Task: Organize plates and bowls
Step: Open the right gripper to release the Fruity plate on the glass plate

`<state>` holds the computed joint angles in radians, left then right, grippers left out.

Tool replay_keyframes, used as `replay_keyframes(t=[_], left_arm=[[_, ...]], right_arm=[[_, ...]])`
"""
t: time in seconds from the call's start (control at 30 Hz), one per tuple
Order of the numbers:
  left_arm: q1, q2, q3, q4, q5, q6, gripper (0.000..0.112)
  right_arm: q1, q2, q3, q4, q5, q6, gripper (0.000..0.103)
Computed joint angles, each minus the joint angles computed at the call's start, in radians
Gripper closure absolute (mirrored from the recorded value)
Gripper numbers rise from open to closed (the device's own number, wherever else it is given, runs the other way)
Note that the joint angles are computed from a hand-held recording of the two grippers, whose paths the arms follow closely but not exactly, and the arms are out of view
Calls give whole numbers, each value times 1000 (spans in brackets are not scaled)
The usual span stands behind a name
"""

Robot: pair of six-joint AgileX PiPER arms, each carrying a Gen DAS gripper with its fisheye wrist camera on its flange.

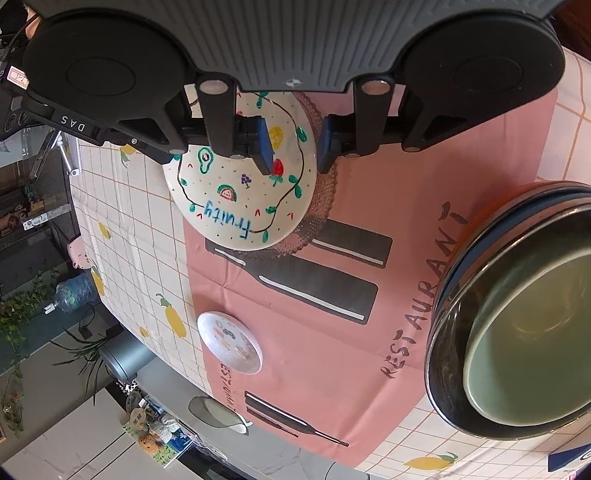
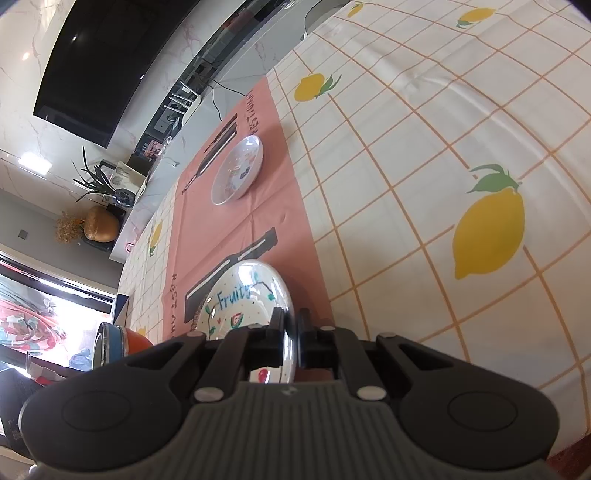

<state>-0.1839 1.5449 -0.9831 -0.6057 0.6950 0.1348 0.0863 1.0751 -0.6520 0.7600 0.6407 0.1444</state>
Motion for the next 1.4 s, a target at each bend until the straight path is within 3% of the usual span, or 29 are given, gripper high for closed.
replay_keyframes(t=[0.2,0.33,0.43,0.53,0.67,0.83,0.9,0.97,1.07,1.3,1.4], left_arm=[[-19,-20,-1,54,-19,-38,78],[-25,-81,54,44,-99,8,64],[-32,-120,112,17,-186,63,53],[-19,-124,156,-63,-230,140,45],[11,-109,198,-186,-257,258,45],[87,-78,238,-482,-201,538,47],[105,-66,245,-554,-175,615,49],[122,-56,252,-608,-146,680,59],[120,-48,243,-599,-129,678,66],[111,-51,248,-589,-134,669,66],[109,-50,246,-580,-134,664,66]], right_arm=[[7,3,-6,-10,-1,10,96],[15,-3,-10,-46,-6,44,93],[29,-19,-13,-113,-8,115,77],[45,-39,-14,-171,1,176,73],[70,-79,2,-212,11,241,73],[95,-99,34,-201,-4,264,78],[92,-100,47,-154,-19,233,89],[104,-98,43,-150,-27,234,95],[145,-83,19,-212,-39,281,101],[165,-49,8,-221,-63,283,101],[207,-41,-10,-315,-74,357,101]])
